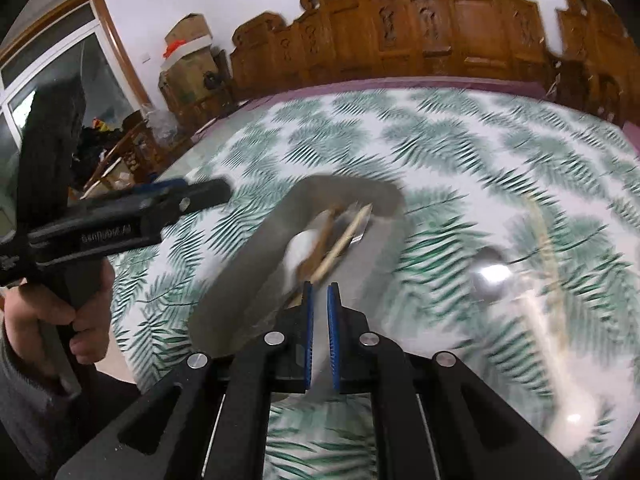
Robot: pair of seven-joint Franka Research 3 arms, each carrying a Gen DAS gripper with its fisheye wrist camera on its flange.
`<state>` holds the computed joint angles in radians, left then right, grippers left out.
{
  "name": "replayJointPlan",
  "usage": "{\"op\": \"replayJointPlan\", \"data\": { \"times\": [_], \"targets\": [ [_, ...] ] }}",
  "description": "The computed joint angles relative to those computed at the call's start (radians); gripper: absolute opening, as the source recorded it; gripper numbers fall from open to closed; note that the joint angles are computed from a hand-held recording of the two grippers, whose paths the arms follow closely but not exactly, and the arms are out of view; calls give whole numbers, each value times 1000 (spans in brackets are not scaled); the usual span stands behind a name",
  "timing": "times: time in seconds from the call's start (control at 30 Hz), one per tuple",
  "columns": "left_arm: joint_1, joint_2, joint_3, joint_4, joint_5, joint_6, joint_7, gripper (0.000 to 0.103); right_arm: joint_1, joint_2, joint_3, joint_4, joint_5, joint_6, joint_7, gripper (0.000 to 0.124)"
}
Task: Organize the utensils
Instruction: 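Lower the held chopstick into the tray and open the right gripper, then grasp the last wooden chopstick beside the white ceramic spoon with the right gripper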
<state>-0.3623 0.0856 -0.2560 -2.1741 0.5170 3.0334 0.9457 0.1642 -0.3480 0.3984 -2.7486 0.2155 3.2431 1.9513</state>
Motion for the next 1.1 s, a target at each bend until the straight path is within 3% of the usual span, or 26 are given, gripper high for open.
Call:
{"op": "replayJointPlan", "data": {
  "times": [0.27,0.43,0.5,0.83,1.1],
  "targets": [
    [-18,7,-41,-1,-89,24,89,80,-140,-231,-14,-126,-73,-152,19,10],
    [-37,19,-59,5,-130,25,134,80,-199,-271,-17,-172,-154,-207,39,10],
    [-54,24,-52,10,-111,25,123,80,-224,-257,-17,-187,-178,-199,54,16],
    [-93,51,-65,26,-117,19,133,80,-224,-80,-65,-156,-210,-125,26,17],
    [-132,74,-59,45,-81,4,109,80,-328,1,17,-90,-285,-144,49,17]
  ]
}}
